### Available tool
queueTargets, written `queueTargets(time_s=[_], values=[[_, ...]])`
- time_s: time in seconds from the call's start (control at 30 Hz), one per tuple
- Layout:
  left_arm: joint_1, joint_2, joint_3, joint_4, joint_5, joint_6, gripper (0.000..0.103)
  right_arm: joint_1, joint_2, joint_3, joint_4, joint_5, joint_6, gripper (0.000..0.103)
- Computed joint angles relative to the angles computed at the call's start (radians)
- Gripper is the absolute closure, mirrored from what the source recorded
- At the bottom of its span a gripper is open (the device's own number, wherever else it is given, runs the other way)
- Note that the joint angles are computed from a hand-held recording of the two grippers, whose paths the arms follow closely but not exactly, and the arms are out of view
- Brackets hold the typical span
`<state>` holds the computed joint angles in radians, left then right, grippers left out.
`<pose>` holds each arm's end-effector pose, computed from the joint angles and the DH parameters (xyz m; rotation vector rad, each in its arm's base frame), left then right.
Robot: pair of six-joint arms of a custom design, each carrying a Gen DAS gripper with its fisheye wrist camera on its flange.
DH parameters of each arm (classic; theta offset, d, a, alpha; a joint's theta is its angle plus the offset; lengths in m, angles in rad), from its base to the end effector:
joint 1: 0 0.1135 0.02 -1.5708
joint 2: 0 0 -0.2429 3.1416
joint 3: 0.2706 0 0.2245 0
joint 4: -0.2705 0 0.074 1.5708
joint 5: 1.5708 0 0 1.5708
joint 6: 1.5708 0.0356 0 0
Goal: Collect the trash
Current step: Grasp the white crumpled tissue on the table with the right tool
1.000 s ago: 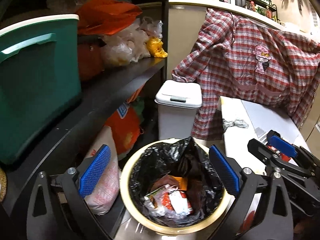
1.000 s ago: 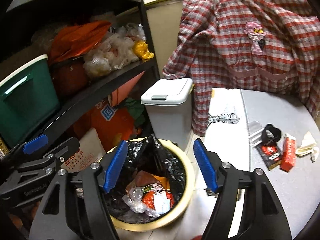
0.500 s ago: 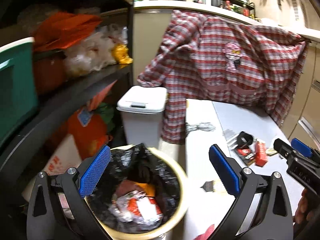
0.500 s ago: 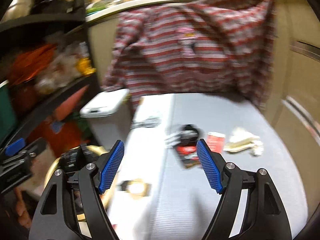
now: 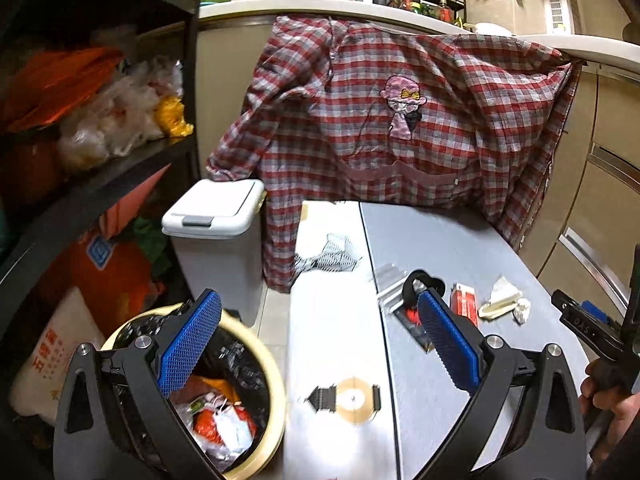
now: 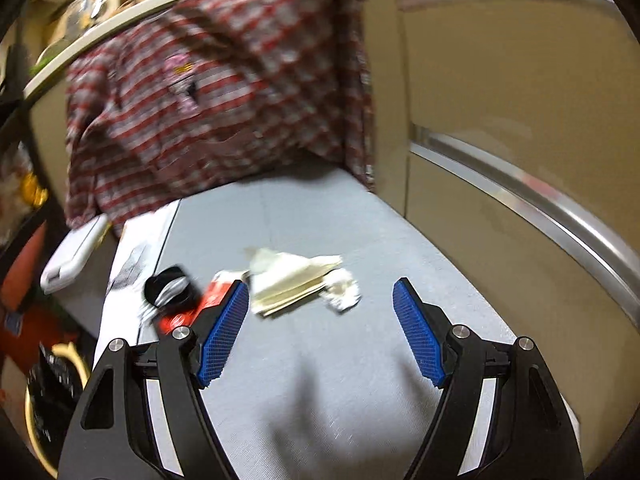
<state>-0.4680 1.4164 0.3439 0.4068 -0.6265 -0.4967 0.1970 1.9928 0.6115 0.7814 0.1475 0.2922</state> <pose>0.2054 -0.0805 0.1287 -0.3560 2.0668 0.1272 0.3044 0.0554 0.0723 0.1872 2.1576 0.1214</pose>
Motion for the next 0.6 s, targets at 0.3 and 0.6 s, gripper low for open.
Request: queueTargets(time_s=[0.3,0.6], values=[[0.008,0.178,0.053,0.181,0.016,0.077,0.008,-0.088,0.237,0.272,-0.051,-0.067,-0.104,0.057],[0.067,0.23,0.058,0.207,0.055,0.097,0.008,-0.09,0.406,0.547,-0.311,-0.079,-0.141,0.079]])
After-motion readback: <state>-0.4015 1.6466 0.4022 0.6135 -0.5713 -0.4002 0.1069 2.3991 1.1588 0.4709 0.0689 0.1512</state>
